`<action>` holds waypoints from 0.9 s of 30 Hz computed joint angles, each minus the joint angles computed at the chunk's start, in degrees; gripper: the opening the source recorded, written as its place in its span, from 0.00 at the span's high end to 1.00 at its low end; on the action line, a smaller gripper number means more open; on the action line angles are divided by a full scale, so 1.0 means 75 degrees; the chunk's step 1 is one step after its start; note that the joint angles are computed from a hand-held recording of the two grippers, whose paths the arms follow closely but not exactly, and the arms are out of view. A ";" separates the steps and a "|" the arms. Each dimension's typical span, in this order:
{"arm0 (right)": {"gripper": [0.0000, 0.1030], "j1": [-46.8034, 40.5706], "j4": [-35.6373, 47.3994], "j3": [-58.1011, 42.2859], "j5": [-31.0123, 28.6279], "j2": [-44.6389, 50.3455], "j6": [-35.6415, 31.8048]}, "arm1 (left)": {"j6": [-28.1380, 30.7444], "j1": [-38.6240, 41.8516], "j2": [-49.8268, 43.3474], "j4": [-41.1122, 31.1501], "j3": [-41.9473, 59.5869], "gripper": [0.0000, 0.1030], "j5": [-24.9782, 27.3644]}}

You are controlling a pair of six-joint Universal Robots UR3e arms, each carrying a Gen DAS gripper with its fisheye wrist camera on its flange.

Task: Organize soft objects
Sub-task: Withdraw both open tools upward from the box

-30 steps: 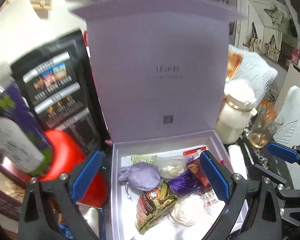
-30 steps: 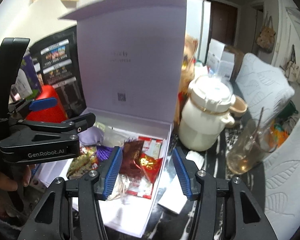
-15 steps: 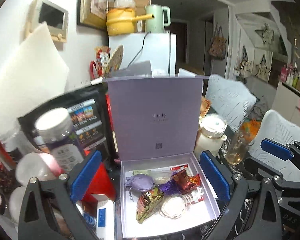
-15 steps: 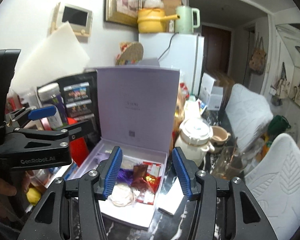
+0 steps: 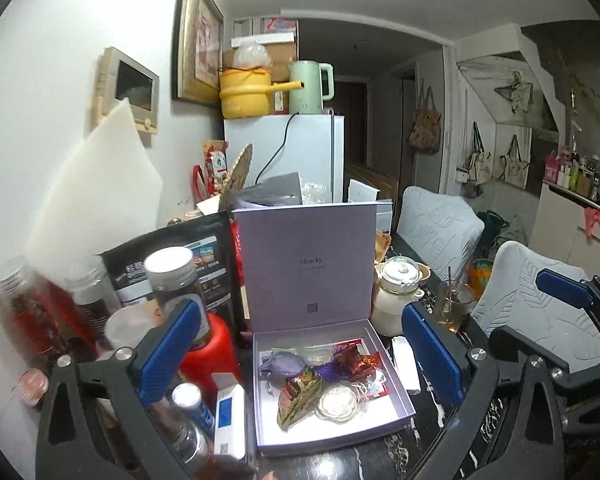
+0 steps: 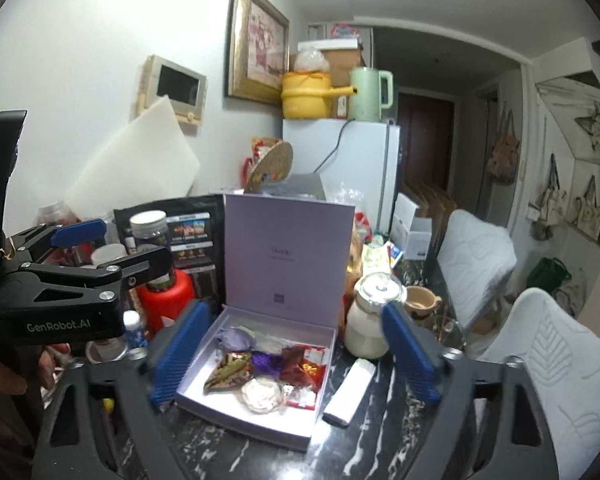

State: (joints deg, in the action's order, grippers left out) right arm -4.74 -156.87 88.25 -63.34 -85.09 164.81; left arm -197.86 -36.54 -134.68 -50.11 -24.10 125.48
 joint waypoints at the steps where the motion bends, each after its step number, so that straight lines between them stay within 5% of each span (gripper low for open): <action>1: 0.09 -0.0053 -0.0093 0.0233 0.0040 -0.0209 0.0000 | -0.0009 -0.0077 0.0269 0.0213 -0.0477 0.01 0.0065; 7: 0.03 -0.0369 -0.0233 0.1297 0.0158 -0.1216 0.0164 | -0.0088 -0.0696 0.1116 0.0842 -0.2090 0.01 0.0814; 27: 0.03 -0.0818 0.0339 0.4840 -0.0351 -0.4520 0.0149 | -0.1745 -0.1938 0.2882 0.1704 -0.6169 0.01 0.1537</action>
State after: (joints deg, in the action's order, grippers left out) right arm -10.88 -154.33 124.55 -65.98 -118.99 165.93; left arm -210.95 -51.08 -113.06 -37.33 -70.37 137.01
